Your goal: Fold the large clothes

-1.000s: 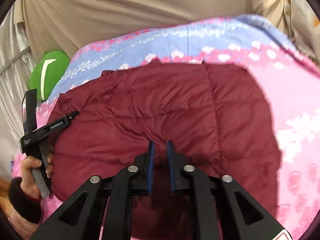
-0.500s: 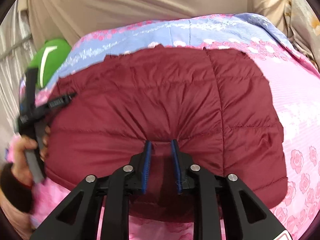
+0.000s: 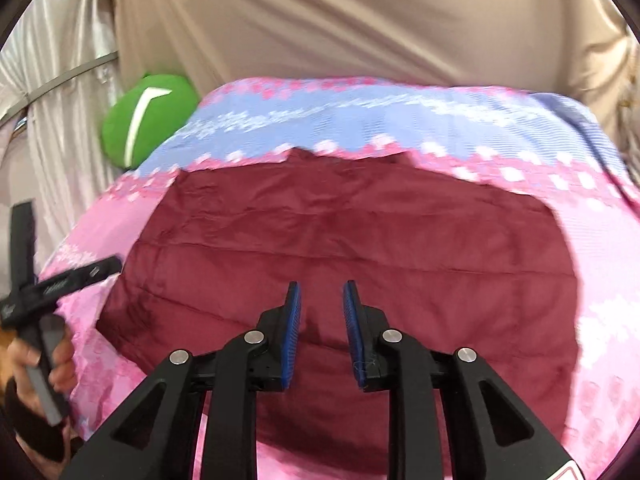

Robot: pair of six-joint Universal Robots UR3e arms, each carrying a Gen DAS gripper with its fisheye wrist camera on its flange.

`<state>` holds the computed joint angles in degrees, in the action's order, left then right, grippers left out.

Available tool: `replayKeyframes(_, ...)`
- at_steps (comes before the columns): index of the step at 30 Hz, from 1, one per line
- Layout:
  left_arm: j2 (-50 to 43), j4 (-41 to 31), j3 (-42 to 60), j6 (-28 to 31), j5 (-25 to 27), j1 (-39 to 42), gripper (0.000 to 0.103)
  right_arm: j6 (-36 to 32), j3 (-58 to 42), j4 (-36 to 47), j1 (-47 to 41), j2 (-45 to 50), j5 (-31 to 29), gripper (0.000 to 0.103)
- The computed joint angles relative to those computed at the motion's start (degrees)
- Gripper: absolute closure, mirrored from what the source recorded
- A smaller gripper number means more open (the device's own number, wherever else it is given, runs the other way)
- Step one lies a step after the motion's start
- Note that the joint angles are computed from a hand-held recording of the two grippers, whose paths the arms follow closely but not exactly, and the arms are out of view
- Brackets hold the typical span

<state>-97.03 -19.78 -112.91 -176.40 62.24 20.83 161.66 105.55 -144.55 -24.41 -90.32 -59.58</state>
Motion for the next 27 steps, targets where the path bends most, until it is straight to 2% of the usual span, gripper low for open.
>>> replayKeyframes(3,9.2,-4.5,-8.6,5.6,-2.8,8.0,0.007,1.5,-4.3,-1.1,5.0,5.4,-2.2,0.081)
replayKeyframes(6,15.4,-18.3,-11.3,15.3,-10.1,15.7,0.007,3.5,-9.1,-1.3,8.4,10.6,-3.6,0.081)
replayKeyframes(8,16.8,-22.5,-11.9,19.0,-12.4,17.4,0.007,5.3,-12.8,-0.6,9.7,13.8,-4.0,0.081)
replayKeyframes(9,16.7,-22.4,-12.2,19.8,-12.8,17.3,0.007,6.0,-15.1,0.1,10.0,15.6,-3.6,0.081)
replayKeyframes(12,13.5,-18.3,-11.7,18.2,-11.8,15.0,0.009,8.7,-20.7,0.8,10.9,20.1,-4.5,0.081)
replayKeyframes(16,8.0,-19.1,-8.1,18.0,-14.7,11.8,0.011,11.5,-28.4,2.2,11.4,25.7,-6.9,0.081)
replayKeyframes(19,3.9,-15.6,-5.8,15.4,-12.9,8.3,0.011,12.0,-36.2,6.5,11.9,32.1,-8.7,0.081)
replayKeyframes(21,0.3,-14.1,-3.6,12.8,-10.2,6.0,0.016,12.0,-39.3,7.9,11.8,35.8,-8.2,0.081)
replayKeyframes(23,-1.2,-10.0,-3.6,11.2,-8.6,4.7,0.019,12.0,-40.3,8.0,11.8,36.9,-8.1,0.082)
replayKeyframes(24,-1.5,-10.1,-2.9,10.9,-7.3,3.8,0.020,11.9,-40.8,9.0,11.8,36.7,-8.1,0.082)
replayKeyframes(27,-1.7,-12.0,-1.6,10.7,-8.8,4.4,0.022,12.3,-41.1,12.6,9.8,34.6,-3.7,0.080)
